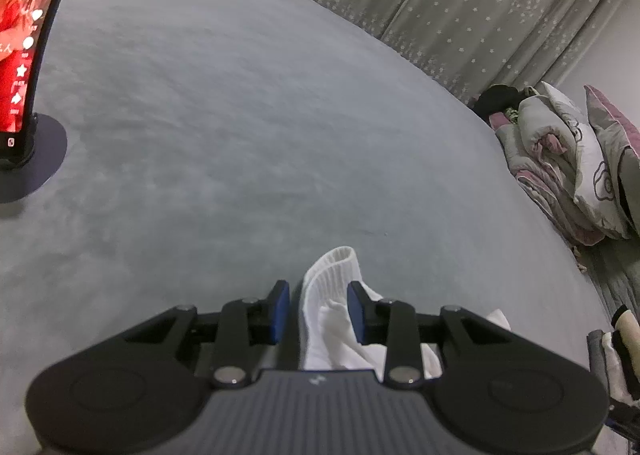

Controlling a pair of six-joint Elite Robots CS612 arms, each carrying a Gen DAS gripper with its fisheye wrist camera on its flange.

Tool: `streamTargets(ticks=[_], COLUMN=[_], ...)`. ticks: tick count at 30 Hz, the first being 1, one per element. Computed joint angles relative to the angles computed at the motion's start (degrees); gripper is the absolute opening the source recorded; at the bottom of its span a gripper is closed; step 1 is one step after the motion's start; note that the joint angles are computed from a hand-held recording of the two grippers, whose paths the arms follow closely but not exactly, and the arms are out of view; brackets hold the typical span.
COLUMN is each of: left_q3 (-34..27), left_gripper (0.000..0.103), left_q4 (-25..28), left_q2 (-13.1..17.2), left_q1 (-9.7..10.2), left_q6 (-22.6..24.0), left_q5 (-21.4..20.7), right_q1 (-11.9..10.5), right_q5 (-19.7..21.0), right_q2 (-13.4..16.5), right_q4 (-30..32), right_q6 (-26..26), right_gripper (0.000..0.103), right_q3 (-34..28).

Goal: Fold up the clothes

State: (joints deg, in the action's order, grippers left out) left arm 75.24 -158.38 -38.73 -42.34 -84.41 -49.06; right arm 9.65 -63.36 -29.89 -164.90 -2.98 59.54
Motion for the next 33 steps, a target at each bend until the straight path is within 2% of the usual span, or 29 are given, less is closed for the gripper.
streamTargets(ticks=[10, 17, 20, 23, 24, 25, 27, 29, 33], left_q3=[1.45, 2.20, 2.27, 1.91, 1.78, 1.66, 1.43, 1.37, 1.47], left_gripper=[0.032, 0.030, 0.030, 0.029, 0.028, 0.022, 0.014, 0.008, 0.007], left_q4=[-5.01, -7.97, -8.50, -8.99, -9.26, -9.55, -9.20, -8.70, -8.71], left_q2=[0.04, 0.04, 0.09, 0.35, 0.47, 0.57, 0.70, 0.69, 0.59], left_q1=[0.34, 0.56, 0.59, 0.67, 0.71, 0.77, 0.84, 0.80, 0.64], left_q6=[2.78, 5.23, 6.42, 7.79, 8.20, 8.60, 8.59, 8.15, 7.51], left_q5=[-1.21, -2.56, -3.12, -3.82, -4.06, -4.44, -4.70, -4.10, -2.62], right_q1=[2.21, 3.38, 3.65, 3.80, 3.87, 3.95, 4.04, 3.98, 3.64], right_q5=[6.14, 7.82, 7.77, 7.05, 6.63, 6.24, 6.16, 6.42, 5.84], right_q2=[1.86, 4.34, 5.62, 6.30, 6.31, 6.23, 6.22, 5.82, 5.36], right_q4=[4.89, 8.63, 11.56, 11.86, 11.01, 9.98, 8.95, 6.49, 1.13], right_q6=[-3.01, -2.81, -2.91, -2.97, -2.97, -3.08, -3.22, -2.10, -0.05], right_gripper=[0.062, 0.062, 0.058, 0.049, 0.039, 0.023, 0.013, 0.010, 0.008], right_q3=[-4.26, -8.30, -10.56, -11.23, -10.88, -10.41, -10.05, -8.67, -7.06])
